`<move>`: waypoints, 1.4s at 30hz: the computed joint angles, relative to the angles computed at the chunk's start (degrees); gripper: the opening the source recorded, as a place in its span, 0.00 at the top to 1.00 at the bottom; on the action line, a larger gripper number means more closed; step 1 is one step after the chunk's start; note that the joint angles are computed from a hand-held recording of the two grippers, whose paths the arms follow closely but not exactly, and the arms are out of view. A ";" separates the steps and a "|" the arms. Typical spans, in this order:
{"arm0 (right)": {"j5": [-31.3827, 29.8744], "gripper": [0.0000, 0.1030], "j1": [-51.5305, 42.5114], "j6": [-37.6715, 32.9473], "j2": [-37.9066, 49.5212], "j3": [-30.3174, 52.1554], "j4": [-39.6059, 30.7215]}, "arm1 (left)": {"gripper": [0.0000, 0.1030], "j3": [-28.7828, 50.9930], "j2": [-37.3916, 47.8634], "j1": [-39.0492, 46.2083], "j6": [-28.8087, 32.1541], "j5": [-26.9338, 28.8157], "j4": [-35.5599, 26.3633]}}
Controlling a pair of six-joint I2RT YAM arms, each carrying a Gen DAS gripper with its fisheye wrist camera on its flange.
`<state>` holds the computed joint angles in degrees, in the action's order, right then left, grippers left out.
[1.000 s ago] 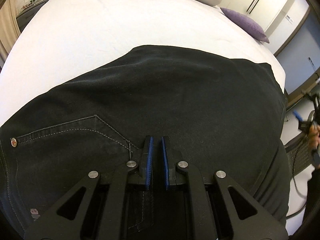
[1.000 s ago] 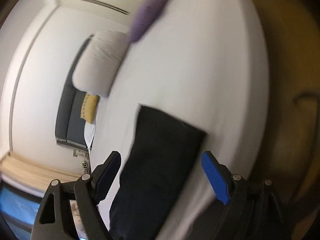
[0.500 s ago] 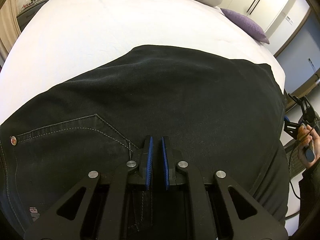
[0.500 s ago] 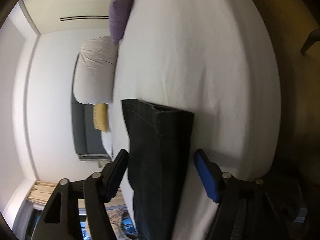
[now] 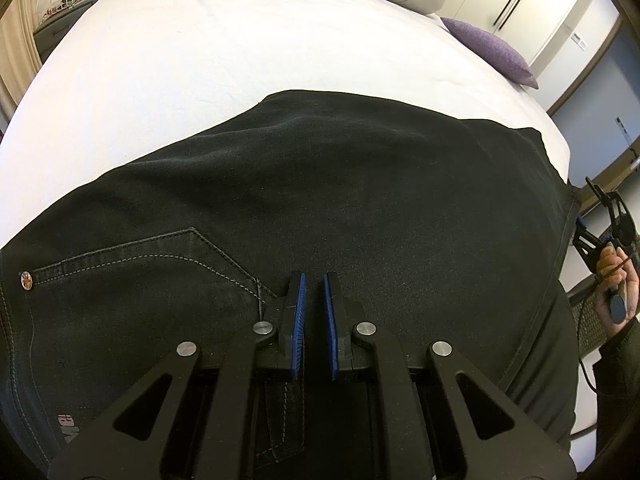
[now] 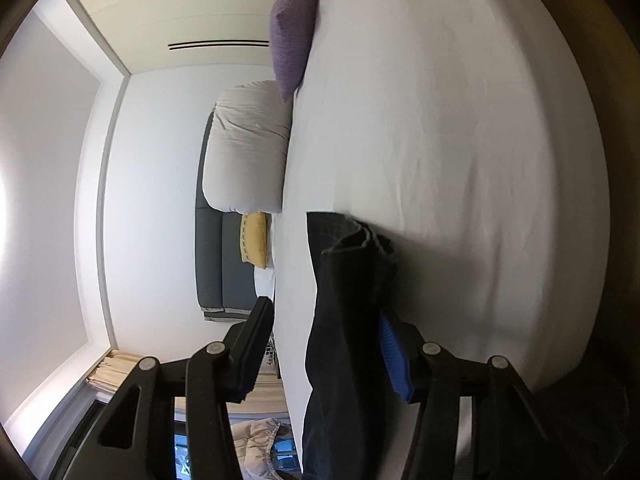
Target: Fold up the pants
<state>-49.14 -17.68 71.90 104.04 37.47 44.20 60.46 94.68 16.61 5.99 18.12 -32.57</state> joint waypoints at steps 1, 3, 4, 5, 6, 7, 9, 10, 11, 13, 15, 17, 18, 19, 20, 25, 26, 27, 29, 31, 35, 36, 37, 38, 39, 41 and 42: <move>0.16 0.45 0.06 -0.43 0.83 0.81 -0.62 | 0.91 0.03 0.10 0.02 0.00 0.07 0.10; 1.16 0.48 0.20 -6.43 1.52 4.90 -11.10 | 0.91 0.00 0.32 -0.04 0.00 0.08 0.42; 1.27 0.51 0.18 -7.40 2.03 5.57 -12.48 | 0.91 -0.01 0.37 -0.07 -0.02 0.08 0.49; 0.97 0.54 -0.06 -6.44 2.81 5.36 -10.74 | 0.91 -0.01 0.37 -0.07 -0.02 0.08 0.49; 0.54 0.54 -0.11 -4.77 3.55 4.85 -7.89 | 0.91 -0.02 0.36 -0.02 -0.06 0.10 0.51; -0.06 0.54 -0.32 -3.65 4.19 4.51 -5.52 | 0.91 -0.10 0.36 0.04 -0.09 0.24 0.63; -1.85 0.54 -0.52 -0.08 6.42 3.50 2.17 | 0.91 -0.26 0.42 0.13 -0.08 0.42 0.93; -2.86 0.54 -0.68 1.07 7.19 3.48 4.70 | 0.91 -0.27 0.50 0.09 -0.05 0.42 1.05; -3.78 0.54 -0.92 1.47 7.65 3.82 6.12 | 0.91 -0.22 0.59 0.04 -0.03 0.40 1.10; -4.62 0.55 -0.85 2.47 8.99 4.43 8.64 | 0.91 -0.10 0.74 0.03 -0.06 0.51 1.12; -4.04 0.60 -0.59 0.44 9.68 6.80 3.42 | 0.91 -0.15 0.83 -0.02 -0.21 0.59 1.33; -3.56 0.74 -0.26 1.07 10.97 8.52 2.10 | 0.91 -0.21 0.89 -0.15 -0.26 0.49 1.53; -3.05 0.77 -0.01 0.11 10.79 9.24 0.18 | 0.91 -0.19 0.90 -0.23 -0.35 0.39 1.54; -2.14 0.80 0.60 -1.42 10.26 9.82 -2.23 | 0.91 -0.14 0.97 -0.23 -0.40 0.46 1.54; -1.74 0.85 0.73 -2.91 9.54 10.18 -4.39 | 0.91 -0.11 1.06 -0.18 -0.47 0.60 1.59; 1.79 0.89 1.46 -8.35 5.60 10.09 -12.02 | 0.91 -0.23 1.38 0.40 -0.74 1.66 2.01; 3.03 0.89 1.92 -9.74 4.61 10.53 -14.29 | 0.91 -0.21 1.44 0.53 -0.78 1.89 2.01; 4.32 0.90 2.53 -11.23 3.46 11.19 -16.98 | 0.91 -0.16 1.55 0.71 -0.92 2.27 1.99; 7.07 0.90 4.15 -15.23 0.66 13.01 -23.16 | 0.91 -0.05 1.87 1.37 -1.14 3.29 2.00; 9.68 0.90 6.61 -20.72 -2.39 15.55 -30.27 | 0.91 -0.01 2.22 2.22 -1.66 4.80 2.13; 17.10 0.90 16.88 -33.42 -9.21 22.24 -45.26 | 0.91 -0.11 2.48 3.63 -3.00 7.69 2.57; 19.74 0.90 20.85 -36.85 -10.44 24.37 -49.25 | 0.91 -0.30 2.38 3.91 -3.45 8.26 2.78; 22.02 0.90 24.67 -39.58 -11.27 26.09 -52.24 | 0.91 -0.44 2.32 4.18 -4.08 8.87 2.98; 24.64 0.90 29.33 -42.30 -11.99 27.70 -55.02 | 0.91 -0.67 2.15 4.44 -4.50 9.34 3.13; 27.91 0.90 34.37 -45.21 -12.22 29.42 -57.66 | 0.91 -0.81 2.00 4.72 -4.83 9.84 3.17; 36.62 0.90 45.72 -51.39 -10.96 32.31 -62.52 | 0.91 -0.81 1.96 5.20 -5.42 10.85 3.11; 40.19 0.90 50.15 -53.56 -9.01 33.92 -64.25 | 0.91 -0.77 2.04 5.55 -5.73 11.52 3.06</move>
<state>-8.95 32.47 18.34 95.03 71.39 -20.05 59.68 96.72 22.16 0.25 29.64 -29.52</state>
